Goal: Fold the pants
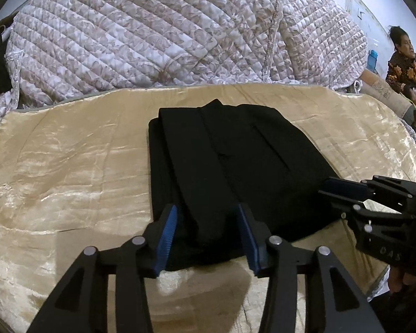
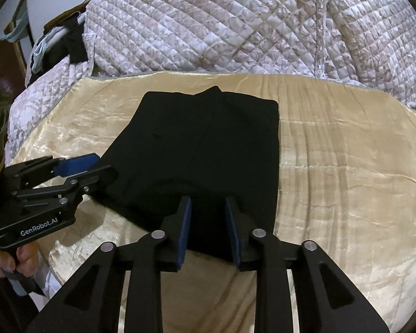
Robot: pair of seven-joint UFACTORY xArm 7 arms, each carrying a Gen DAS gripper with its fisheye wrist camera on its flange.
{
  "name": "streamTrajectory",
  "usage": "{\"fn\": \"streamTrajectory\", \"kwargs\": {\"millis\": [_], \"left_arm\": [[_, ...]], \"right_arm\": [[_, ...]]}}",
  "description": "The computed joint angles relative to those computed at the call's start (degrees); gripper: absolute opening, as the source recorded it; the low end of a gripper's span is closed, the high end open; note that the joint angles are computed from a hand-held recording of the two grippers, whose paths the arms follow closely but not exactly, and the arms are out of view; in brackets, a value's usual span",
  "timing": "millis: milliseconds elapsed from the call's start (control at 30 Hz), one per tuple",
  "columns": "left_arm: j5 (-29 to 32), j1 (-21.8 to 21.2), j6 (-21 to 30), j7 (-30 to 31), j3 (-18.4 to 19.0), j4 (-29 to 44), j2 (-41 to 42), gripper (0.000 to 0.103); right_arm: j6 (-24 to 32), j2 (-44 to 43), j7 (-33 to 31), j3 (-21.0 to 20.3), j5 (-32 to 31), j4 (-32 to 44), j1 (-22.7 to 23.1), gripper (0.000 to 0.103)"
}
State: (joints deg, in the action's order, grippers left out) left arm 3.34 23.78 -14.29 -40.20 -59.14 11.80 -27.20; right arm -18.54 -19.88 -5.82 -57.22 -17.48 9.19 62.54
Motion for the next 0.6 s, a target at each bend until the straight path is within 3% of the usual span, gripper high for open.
{"fn": "streamTrajectory", "kwargs": {"millis": [100, 133, 267, 367, 467, 600], "left_arm": [[-0.3, 0.9, -1.2, 0.0, 0.2, -0.1, 1.8, 0.056], [-0.8, 0.9, -1.4, 0.1, 0.2, -0.1, 2.0, 0.057], [-1.9, -0.3, -0.4, 0.2, -0.2, -0.7, 0.1, 0.057], [-1.6, -4.1, -0.9, -0.6, 3.3, -2.5, -0.4, 0.057], [-2.1, -7.3, -0.7, -0.7, 5.8, -4.0, -0.9, 0.06], [-1.5, -8.1, 2.9, -1.5, 5.2, -3.9, -2.4, 0.06]], "right_arm": [[-1.2, 1.0, -0.2, 0.6, -1.2, -0.2, 0.0, 0.045], [-2.1, 2.0, 0.1, 2.8, -1.1, -0.4, -1.4, 0.046], [-2.3, 2.2, 1.7, 8.8, -1.3, -1.3, -7.3, 0.047], [-2.1, 0.2, 3.2, 10.6, -2.6, -2.9, -10.9, 0.047], [-2.4, -1.2, 3.6, 15.6, -2.9, -4.8, -17.1, 0.047], [-2.1, -2.7, 5.5, 17.3, -5.0, -6.2, -20.8, 0.047]]}}
